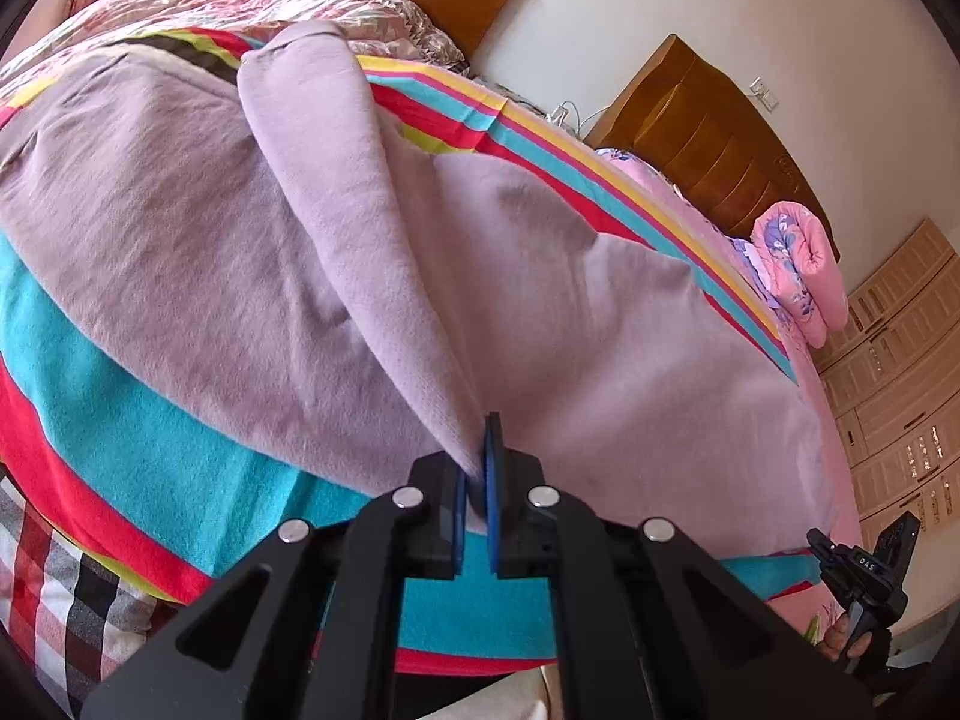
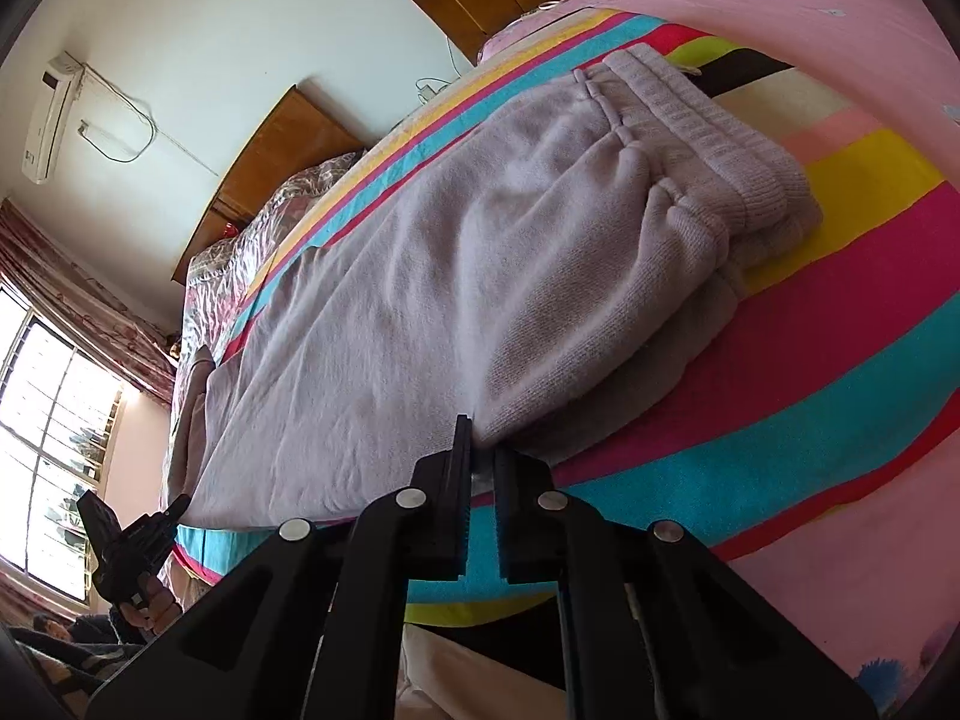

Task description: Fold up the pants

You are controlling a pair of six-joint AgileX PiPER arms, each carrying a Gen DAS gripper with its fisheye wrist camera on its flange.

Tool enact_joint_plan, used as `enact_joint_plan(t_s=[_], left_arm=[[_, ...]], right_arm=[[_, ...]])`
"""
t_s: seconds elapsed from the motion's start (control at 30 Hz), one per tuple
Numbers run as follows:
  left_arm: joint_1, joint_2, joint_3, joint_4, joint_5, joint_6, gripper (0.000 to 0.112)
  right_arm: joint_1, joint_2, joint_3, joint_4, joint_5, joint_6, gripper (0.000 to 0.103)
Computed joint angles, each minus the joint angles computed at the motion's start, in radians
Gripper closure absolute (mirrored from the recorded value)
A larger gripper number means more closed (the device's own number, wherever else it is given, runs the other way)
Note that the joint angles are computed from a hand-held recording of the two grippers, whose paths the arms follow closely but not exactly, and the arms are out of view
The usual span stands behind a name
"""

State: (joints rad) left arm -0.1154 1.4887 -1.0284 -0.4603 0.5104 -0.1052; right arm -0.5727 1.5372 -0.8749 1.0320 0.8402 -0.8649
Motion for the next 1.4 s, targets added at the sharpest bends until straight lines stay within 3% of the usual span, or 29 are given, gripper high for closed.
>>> enact_joint_plan(t_s=[0.07,0.17,0.37,0.43,0.47,0.5,0.57,0.6,0.7,0.73,0.8,0.87,0.9,0.97,1.03,1.13,1.23,1.3,1.4], left_arm=[[0.014,0.008,0.034,-0.090,-0.048,0.085,0.107],[0.020,0.014,0.008,-0.091,-0.046,0.099,0.107],[-0.004,0.006,-0.038,0.020,-0.064,0.014,0.107],[0.001,0.044,-0.031,0.028,-0.054,0.005,0.102],[0.000,0.042,-0.002,-0.011,-0.084,0.037,0.102],[0.002,0.035,0.009,-0.030,-0.088,0.055,0.101],[0.005,0.018,0.018,-0.014,-0.093,0.030,0.085],[0.008,0.009,0.025,-0.004,-0.103,0.015,0.070],[0.034,0.001,0.027,-0.028,-0.096,0.018,0.064],[0.041,0.001,0.029,-0.046,-0.095,0.035,0.054],[0.050,0.006,0.031,-0.109,-0.100,0.102,0.048],[0.032,0.013,0.019,-0.050,-0.107,0.055,0.044],[0.025,0.016,0.013,-0.032,-0.108,0.043,0.040],[0.010,0.017,0.010,0.009,-0.112,0.011,0.038],[0.016,0.013,0.010,0.009,-0.102,0.011,0.035],[0.049,-0.017,0.013,0.042,-0.080,-0.041,0.023],[0.123,-0.054,0.013,-0.089,-0.069,0.080,0.019],[0.154,-0.059,-0.011,-0.038,-0.069,0.043,0.016],[0.204,-0.015,-0.076,-0.013,-0.037,0.045,0.014]], right_arm=[[0.003,-0.005,-0.001,0.002,0.000,-0.004,0.099],[0.011,-0.026,0.005,0.007,-0.006,-0.011,0.098],[0.019,-0.028,0.040,0.066,-0.047,-0.054,0.098],[-0.022,-0.001,0.073,0.152,-0.017,-0.137,0.101],[-0.043,0.007,0.071,0.166,0.018,-0.148,0.099],[-0.063,0.004,0.069,0.170,0.042,-0.154,0.089],[-0.108,-0.035,0.078,0.186,0.039,-0.172,0.075],[-0.139,-0.043,0.075,0.200,0.052,-0.185,0.074],[-0.192,-0.069,0.046,0.171,0.002,-0.147,0.073],[-0.188,-0.079,0.036,0.158,-0.029,-0.150,0.073],[-0.174,-0.086,0.017,0.167,-0.059,-0.178,0.072],[-0.151,-0.081,0.006,0.228,-0.043,-0.259,0.070],[-0.126,-0.070,-0.003,0.241,-0.051,-0.291,0.055],[-0.084,-0.013,-0.035,0.190,-0.083,-0.284,0.039],[-0.057,0.057,-0.073,0.101,-0.097,-0.196,0.042],[-0.021,0.027,-0.088,0.003,-0.139,-0.112,0.043],[0.060,-0.033,-0.139,-0.114,-0.184,0.021,0.041],[0.155,-0.014,-0.226,-0.187,-0.183,0.077,0.039],[0.336,0.115,-0.433,-0.274,-0.134,0.152,0.039]])
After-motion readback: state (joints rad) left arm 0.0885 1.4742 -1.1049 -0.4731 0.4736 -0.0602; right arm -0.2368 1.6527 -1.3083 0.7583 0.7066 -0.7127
